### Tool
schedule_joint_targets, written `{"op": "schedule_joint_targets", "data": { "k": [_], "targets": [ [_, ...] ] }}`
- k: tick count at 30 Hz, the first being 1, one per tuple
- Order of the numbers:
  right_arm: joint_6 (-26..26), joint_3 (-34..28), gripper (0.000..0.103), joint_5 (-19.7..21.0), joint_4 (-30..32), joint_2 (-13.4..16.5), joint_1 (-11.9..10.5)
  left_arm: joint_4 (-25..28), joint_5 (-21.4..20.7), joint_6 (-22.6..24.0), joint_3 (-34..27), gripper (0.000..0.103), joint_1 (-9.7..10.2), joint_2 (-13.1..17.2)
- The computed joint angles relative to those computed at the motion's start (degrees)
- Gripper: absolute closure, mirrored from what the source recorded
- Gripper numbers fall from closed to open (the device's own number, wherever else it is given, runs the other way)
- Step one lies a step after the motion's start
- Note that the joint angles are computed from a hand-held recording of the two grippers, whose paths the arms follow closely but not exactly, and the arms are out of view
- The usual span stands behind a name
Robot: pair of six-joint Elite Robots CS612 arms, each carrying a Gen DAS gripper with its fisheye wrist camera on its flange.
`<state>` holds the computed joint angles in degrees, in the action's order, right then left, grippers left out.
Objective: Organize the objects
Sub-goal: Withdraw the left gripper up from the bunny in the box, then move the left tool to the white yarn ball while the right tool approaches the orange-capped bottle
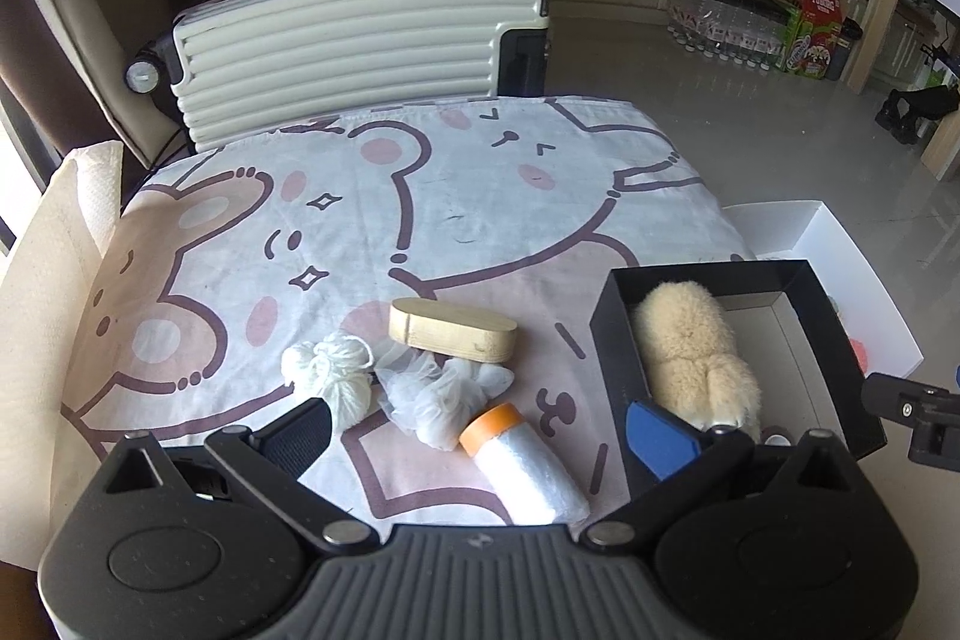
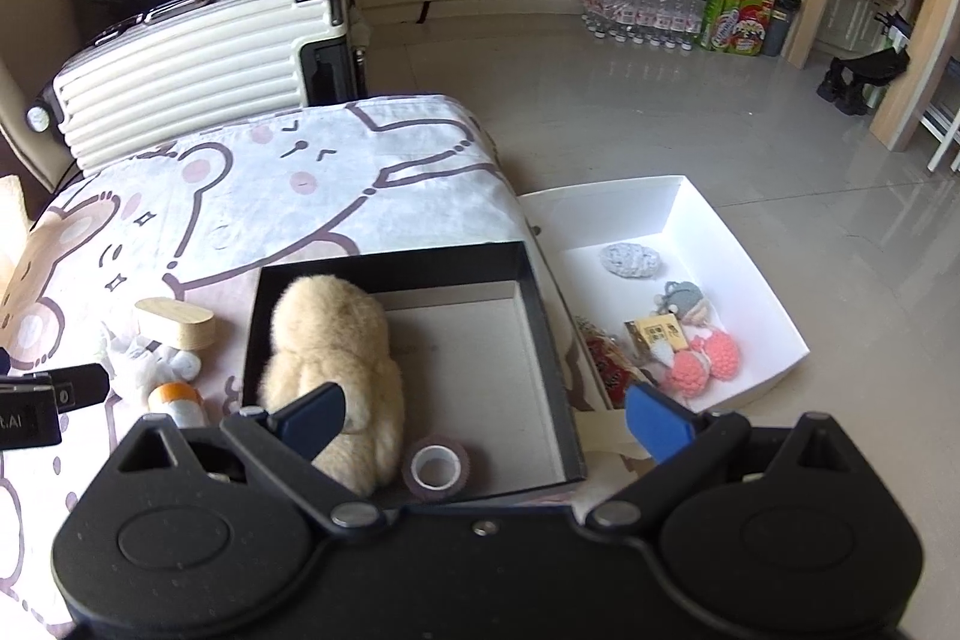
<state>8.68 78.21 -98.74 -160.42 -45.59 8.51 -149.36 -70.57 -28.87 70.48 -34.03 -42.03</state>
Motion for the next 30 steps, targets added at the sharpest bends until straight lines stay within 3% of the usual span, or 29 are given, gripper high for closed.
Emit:
{"op": "schedule_joint_targets", "data": {
  "k": [30],
  "targets": [
    [-5.92,-10.18,0.002,6.18,5.22,5.85,4.74,1.38,2.53,-6.48,8.09,0.0,4.42,-4.37]
  ]
}}
